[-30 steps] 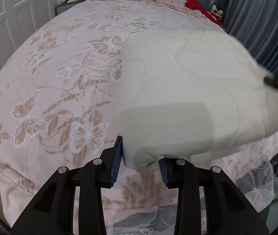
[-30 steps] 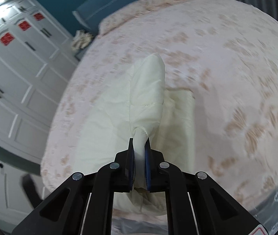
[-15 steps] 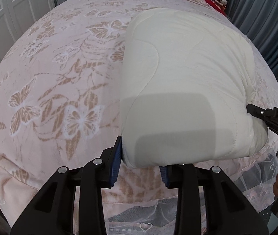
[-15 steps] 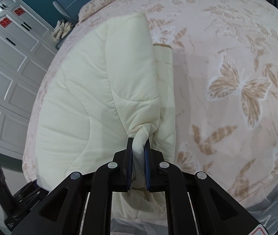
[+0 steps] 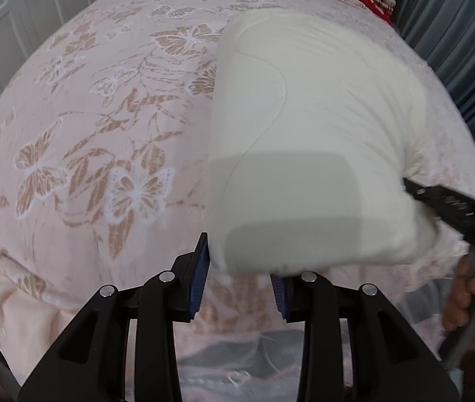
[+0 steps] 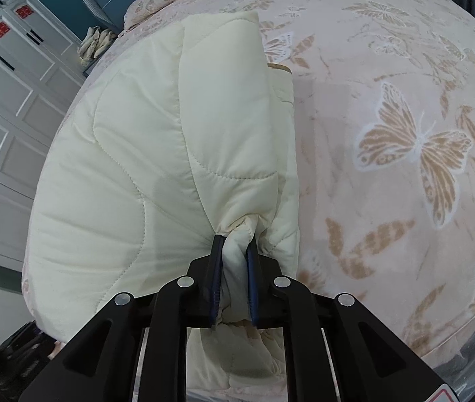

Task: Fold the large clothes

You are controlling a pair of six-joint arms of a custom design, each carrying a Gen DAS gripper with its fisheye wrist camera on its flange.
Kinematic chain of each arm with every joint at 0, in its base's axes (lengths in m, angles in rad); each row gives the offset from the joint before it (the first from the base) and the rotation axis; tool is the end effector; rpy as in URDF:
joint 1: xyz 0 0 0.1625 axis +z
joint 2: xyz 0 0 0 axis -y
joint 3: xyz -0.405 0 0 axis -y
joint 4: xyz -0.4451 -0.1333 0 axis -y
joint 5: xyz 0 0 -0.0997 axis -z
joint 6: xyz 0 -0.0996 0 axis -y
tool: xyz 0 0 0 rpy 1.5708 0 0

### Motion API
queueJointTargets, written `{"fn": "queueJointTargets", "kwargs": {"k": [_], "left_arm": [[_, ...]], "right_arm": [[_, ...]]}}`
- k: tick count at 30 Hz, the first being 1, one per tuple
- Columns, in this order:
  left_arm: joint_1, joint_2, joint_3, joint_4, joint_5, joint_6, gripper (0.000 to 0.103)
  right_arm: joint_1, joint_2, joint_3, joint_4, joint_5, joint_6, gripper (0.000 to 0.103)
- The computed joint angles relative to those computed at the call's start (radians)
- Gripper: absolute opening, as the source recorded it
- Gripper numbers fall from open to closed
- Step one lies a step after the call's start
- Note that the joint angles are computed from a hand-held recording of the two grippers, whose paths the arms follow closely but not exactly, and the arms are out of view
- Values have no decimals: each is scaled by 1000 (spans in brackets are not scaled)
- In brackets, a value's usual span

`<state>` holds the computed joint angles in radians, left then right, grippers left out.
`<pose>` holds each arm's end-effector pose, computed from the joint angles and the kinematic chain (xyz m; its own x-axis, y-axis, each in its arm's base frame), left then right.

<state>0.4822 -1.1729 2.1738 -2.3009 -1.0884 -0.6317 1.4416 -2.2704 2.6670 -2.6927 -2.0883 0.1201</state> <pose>-0.3328 -0.3768 0.0494 -0.7469 0.4160 -0.5187 0.5113 0.8581 -0.0481 0.0470 -0.2903 0.3018 -0.8021 0.5232 0.2880 0.1939 0.6843 -0.7029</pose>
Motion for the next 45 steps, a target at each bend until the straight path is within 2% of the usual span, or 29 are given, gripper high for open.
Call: {"fn": "queueJointTargets", "kwargs": {"k": [2, 5, 6, 8, 9, 10, 12, 15, 17, 18, 21, 23, 24, 25, 27, 29, 31, 33, 36, 38, 41, 44, 45], "left_arm": [[-9, -51, 15, -13, -31, 4, 33], [-25, -138, 38, -47, -52, 9, 34], [-31, -162, 38, -61, -37, 8, 37], [-26, -171, 24, -104, -11, 13, 51], [-14, -157, 10, -131, -10, 25, 61], [1, -131, -12, -141, -11, 34, 65], [43, -68, -59, -149, -47, 56, 67], [116, 20, -113, -163, -157, 43, 72], [156, 68, -132, -180, -228, 17, 72], [159, 76, -129, -188, -225, 8, 81], [164, 104, -115, -242, -212, 16, 89], [167, 114, -111, -252, -204, 25, 88], [166, 111, -112, -247, -201, 27, 76], [158, 101, -110, -245, -190, 28, 65], [141, 71, -102, -258, -164, 47, 51], [126, 47, -94, -274, -152, 58, 46], [114, 50, -97, -251, -130, 63, 40], [107, 81, -107, -214, -99, 77, 39], [78, 113, -103, -196, -36, 98, 40], [48, 136, -113, -163, 26, 113, 41], [46, 154, -107, -162, 58, 117, 43], [57, 168, -103, -177, 70, 104, 45], [57, 172, -106, -174, 75, 96, 49]], "right_arm": [[-11, -13, 0, 8, 20, 2, 11], [-28, -83, 8, 48, 70, 18, 19], [-36, -108, 11, 61, 87, 15, 22], [-30, -153, 20, 72, 104, 26, 27], [-14, -162, 19, 77, 90, 44, 32], [6, -166, 16, 77, 67, 62, 42], [43, -175, 13, 76, 27, 89, 50], [93, -167, -5, 80, -31, 119, 61], [61, -185, -11, 123, 8, 115, 62], [30, -183, -17, 155, 48, 116, 62], [-51, -201, -2, 187, 159, 98, 62], [-127, -219, 11, 190, 259, 86, 49], [-135, -219, 11, 183, 282, 79, 30], [-106, -202, 4, 165, 263, 77, 23], [29, -142, -15, 87, 130, 66, 19], [120, -117, -29, 26, 57, 36, 18], [141, -109, -36, -4, 34, 5, 18], [92, -75, -41, 19, 25, -9, 18], [-37, -49, -13, 12, 86, -23, 19], [-60, -45, 16, -38, 91, -44, 20], [-76, -27, 25, -66, 94, -71, 23], [-113, -31, 28, -70, 139, -74, 29], [-144, -57, 31, -51, 181, -74, 32]]}}
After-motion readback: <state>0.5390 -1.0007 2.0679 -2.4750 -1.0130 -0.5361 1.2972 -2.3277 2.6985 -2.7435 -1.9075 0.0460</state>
